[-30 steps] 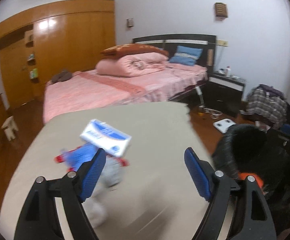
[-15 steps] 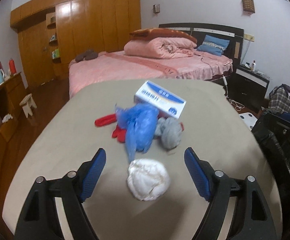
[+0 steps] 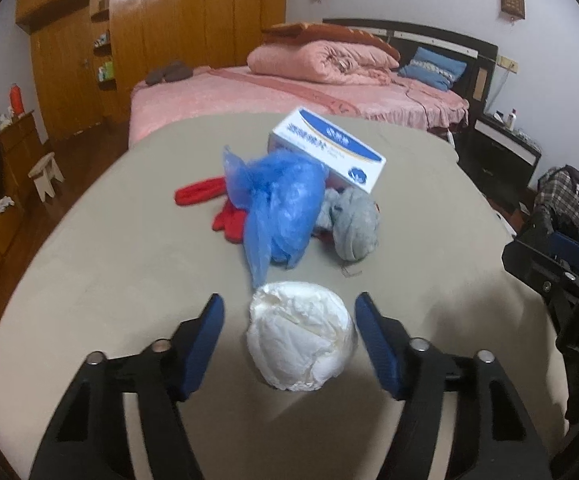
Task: Collect trash
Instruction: 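Return the left tool to the table and grasp the white tissue, then grasp the grey cloth with the right tool while the left tool holds the tissue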
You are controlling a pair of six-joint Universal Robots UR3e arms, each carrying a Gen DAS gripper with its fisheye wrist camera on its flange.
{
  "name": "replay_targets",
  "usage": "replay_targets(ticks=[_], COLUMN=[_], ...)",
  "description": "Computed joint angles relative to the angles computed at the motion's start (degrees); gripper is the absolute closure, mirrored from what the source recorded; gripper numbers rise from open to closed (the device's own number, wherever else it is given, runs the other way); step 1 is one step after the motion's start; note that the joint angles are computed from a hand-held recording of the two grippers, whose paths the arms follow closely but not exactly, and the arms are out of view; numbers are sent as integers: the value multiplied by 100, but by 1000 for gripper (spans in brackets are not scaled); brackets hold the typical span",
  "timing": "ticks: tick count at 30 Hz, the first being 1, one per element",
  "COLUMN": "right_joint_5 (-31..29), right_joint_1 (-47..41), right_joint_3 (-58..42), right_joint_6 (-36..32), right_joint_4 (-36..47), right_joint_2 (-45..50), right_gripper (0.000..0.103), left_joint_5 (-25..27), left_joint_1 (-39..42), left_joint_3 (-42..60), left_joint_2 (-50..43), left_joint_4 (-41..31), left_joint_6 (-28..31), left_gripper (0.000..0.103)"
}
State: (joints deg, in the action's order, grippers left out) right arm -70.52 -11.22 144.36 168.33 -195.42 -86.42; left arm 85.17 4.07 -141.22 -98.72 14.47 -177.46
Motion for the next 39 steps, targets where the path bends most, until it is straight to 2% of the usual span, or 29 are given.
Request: replay_targets(ticks=[6, 8, 17, 22, 31, 39], right_joint_5=[-83, -86, -221, -279, -466, -872], right_joint_1=[80, 95, 263, 338, 808, 1535], right_joint_3=[-66, -94, -214, -287, -813, -1879], right_joint_6=[-20, -42, -2, 36, 294, 623], right_joint_4=[7, 39, 22, 13, 139, 500], right_joint_2=[113, 123, 275, 373, 726, 1436], right_gripper=[6, 6, 6, 6, 6, 6], left_joint_5=[-106, -183, -367, -439, -919, -755], left_joint_1=[-14, 1, 171, 374, 1204, 1560], left_joint_3=[79, 89, -166, -309, -499, -182], left_joint_2=[-88, -98, 47, 315, 1217, 602], left_joint_4=[-187, -246, 61, 155, -118, 181], left_joint_6=[35, 70, 19, 1, 320, 415], left_gripper=[43, 51, 70, 71, 71, 71])
